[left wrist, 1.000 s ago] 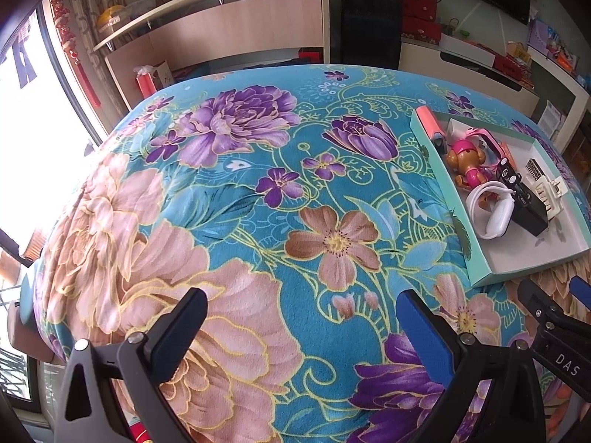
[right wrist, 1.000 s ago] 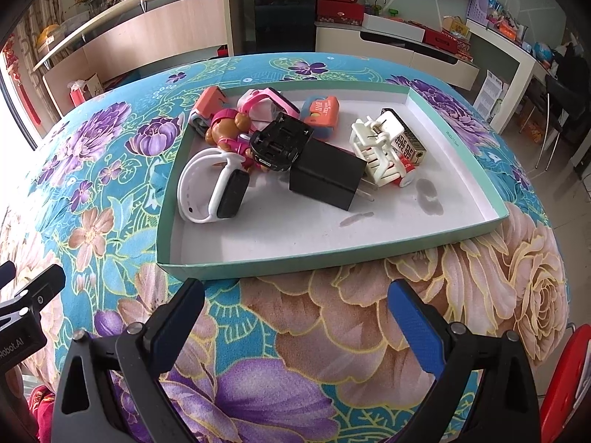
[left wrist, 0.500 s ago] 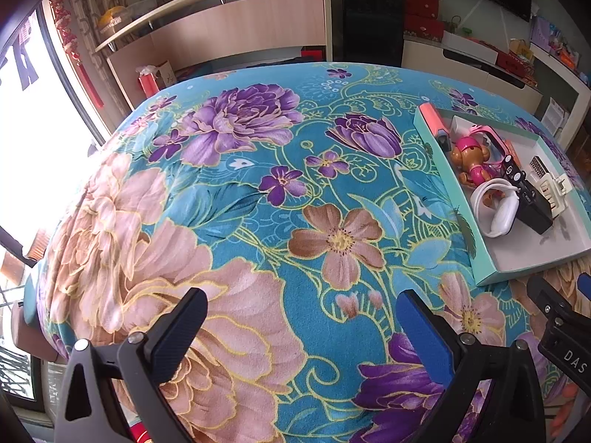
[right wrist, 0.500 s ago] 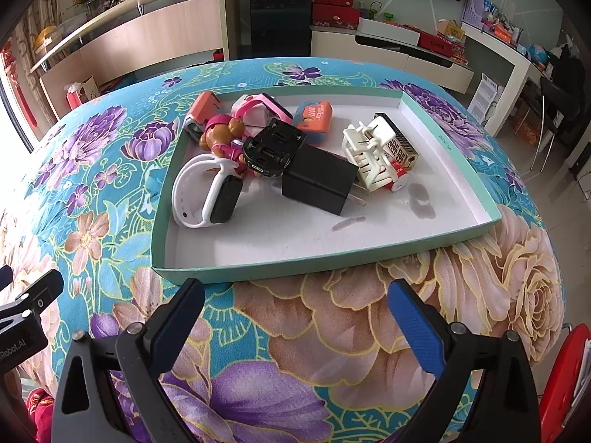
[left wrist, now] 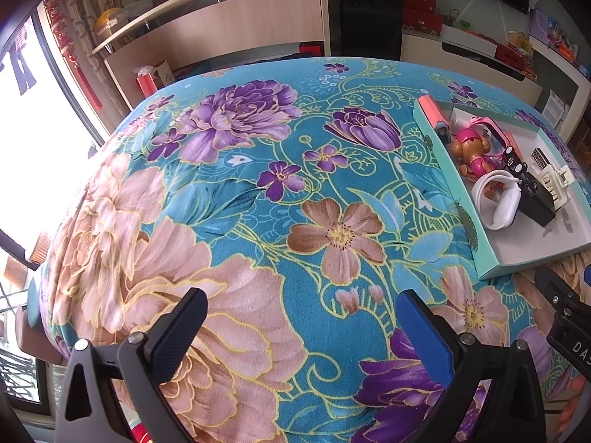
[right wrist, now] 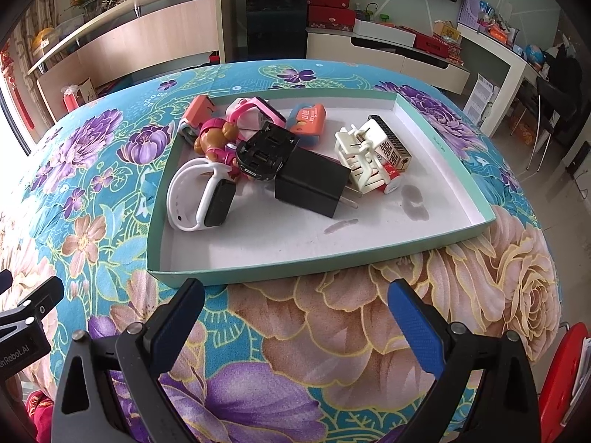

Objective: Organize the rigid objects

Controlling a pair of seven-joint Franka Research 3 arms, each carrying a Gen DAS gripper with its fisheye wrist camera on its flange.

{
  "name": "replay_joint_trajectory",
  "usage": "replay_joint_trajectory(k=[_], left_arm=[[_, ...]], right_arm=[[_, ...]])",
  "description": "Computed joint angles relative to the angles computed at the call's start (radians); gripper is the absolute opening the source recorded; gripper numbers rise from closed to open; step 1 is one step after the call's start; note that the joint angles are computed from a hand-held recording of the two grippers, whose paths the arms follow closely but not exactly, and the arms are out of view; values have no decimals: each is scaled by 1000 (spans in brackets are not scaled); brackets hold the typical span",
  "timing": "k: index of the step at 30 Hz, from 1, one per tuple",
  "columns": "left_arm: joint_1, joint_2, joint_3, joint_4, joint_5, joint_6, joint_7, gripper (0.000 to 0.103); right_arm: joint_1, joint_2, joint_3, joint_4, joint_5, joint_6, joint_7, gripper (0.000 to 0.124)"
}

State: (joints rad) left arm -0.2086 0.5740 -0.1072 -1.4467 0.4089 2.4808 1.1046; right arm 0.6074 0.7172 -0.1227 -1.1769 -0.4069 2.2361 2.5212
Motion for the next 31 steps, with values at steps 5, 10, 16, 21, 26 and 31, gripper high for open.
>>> replay_joint_trajectory(k=[5,10,16,21,26,31], left_arm=[[-3,1,5,3,8,-12,-7,103],[-3,-3,5,-2,11,-2,-12,103],[-8,-3,7,-2,20,-5,-11,103],[-6,-1,5,1,21,-13,-5,103],[-7,-3,8,-2,24,-11,-10,103],[-2,-7,5,-10,23,-1,-16,103]], right_arm=[[0,-1,0,0,1,-1,-1,99],[0,0,-1,0,0,0,-2,99],[0,-1,-1,-2,1,0,0,99],[-2,4,1,4,5,-4,-4,99],[-1,7,1,8,7,-7,-6,99],[-2,9,0,11,10,-8,-7,99]])
